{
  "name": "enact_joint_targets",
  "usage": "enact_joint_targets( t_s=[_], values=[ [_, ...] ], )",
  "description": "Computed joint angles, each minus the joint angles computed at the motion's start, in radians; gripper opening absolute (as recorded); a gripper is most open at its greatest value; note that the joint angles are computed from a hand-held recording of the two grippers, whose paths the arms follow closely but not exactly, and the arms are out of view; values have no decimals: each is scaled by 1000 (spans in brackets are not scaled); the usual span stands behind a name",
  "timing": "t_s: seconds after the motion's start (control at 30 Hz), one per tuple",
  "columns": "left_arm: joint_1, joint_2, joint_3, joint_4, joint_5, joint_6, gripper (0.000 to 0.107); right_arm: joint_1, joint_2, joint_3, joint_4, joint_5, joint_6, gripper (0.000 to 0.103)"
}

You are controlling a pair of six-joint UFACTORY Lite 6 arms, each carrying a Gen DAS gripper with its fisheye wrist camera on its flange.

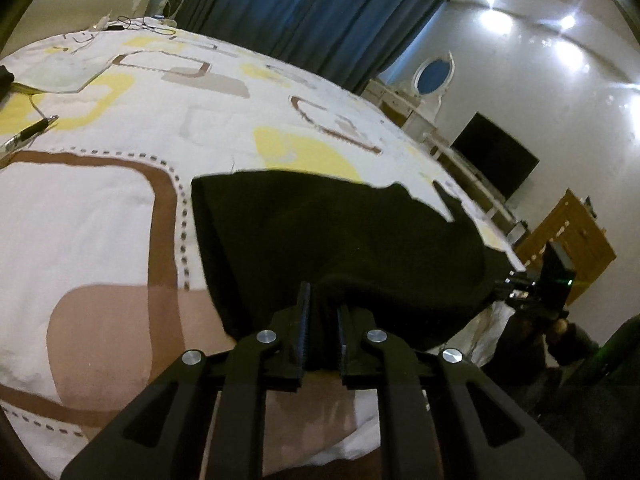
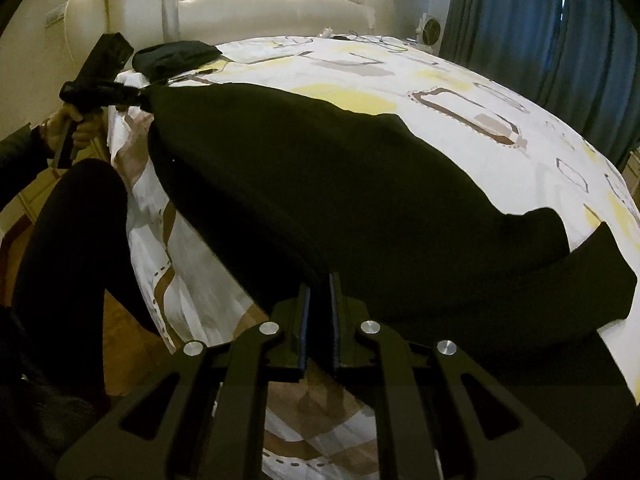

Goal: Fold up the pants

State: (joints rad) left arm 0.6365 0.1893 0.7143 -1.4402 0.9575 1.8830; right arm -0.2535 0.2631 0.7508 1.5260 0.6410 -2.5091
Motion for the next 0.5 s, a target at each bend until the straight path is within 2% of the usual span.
enact_joint_targets(
  t_s=[0.1, 0.27, 0.43, 0.5],
  values=[
    [16, 16, -2, 20, -11, 12, 18, 3, -7, -24, 42, -11, -55, 11],
    [48, -14, -30, 61, -25, 22, 18, -13, -5, -33, 44, 1, -62, 15],
    [71, -107, -84, 104, -60, 1, 19, -31, -16, -43, 36, 9, -63, 16],
    [77, -152, -102, 122, -62, -11, 19, -48, -28, -46, -3, 20, -37, 19]
  ],
)
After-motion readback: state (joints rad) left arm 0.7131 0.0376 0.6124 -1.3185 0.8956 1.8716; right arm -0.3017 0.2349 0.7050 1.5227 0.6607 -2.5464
